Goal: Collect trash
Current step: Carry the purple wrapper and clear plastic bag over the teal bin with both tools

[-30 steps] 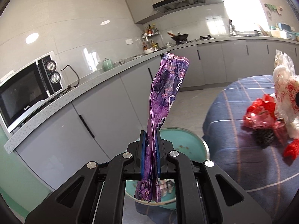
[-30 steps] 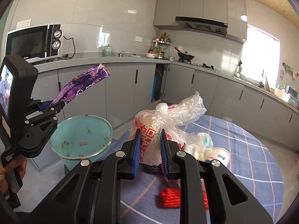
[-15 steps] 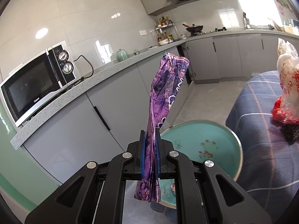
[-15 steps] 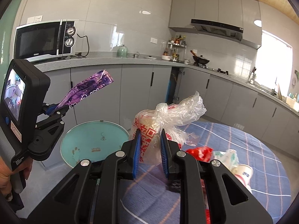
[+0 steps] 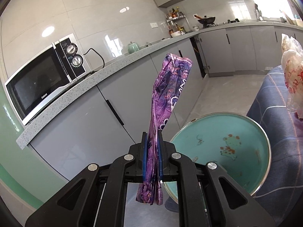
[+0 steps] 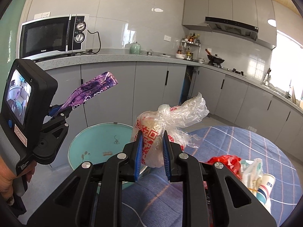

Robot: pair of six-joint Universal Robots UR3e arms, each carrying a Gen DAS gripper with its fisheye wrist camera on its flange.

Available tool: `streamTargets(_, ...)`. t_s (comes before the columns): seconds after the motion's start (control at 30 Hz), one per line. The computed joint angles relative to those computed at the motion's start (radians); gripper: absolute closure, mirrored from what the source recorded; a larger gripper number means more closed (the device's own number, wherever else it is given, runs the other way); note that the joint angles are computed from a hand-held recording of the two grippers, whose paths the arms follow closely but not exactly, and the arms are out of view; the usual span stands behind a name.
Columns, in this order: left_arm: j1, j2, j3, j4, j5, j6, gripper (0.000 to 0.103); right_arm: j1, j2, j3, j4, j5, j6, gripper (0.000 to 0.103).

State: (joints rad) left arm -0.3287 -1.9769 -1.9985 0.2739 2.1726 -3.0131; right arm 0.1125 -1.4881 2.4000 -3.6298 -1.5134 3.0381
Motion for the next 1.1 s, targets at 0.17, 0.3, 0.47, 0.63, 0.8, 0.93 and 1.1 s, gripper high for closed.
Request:
streamTargets(0.17,0.003,-0.023,0.008,0.004,0.025,0.009,0.093,0.020,0.053,-0.040,0.000,0.000,0.001,0.083)
streamTargets(0.3,0.010,-0.027,0.015,-0.005,0.025,0.013,0.093,0.038,0.094,-0.078,0.007,-0.009,0.006,0.083)
streamTargets(0.47,0.013,-0.045,0.033,-0.033,0.033,0.009,0.093,0.048,0.143,-0.120,0.010,-0.005,0.004,0.083)
streamTargets(0.63,0.011,-0.062,0.047,-0.040,0.042,0.008,0.093,0.061,0.186,-0.177,0.037,-0.010,-0.004,0.083)
streamTargets(0.8,0.016,-0.076,0.057,-0.050,0.036,0.005,0.093,0.105,0.244,-0.246,0.074,-0.085,-0.026,0.083)
streamTargets(0.93,0.017,-0.090,0.066,-0.056,0.031,0.004,0.093,0.127,0.289,-0.285,0.087,-0.127,-0.028,0.083)
streamTargets(1.1,0.011,-0.119,0.089,-0.065,0.033,0.003,0.093,0.135,0.324,-0.314,0.099,-0.131,-0.026,0.083)
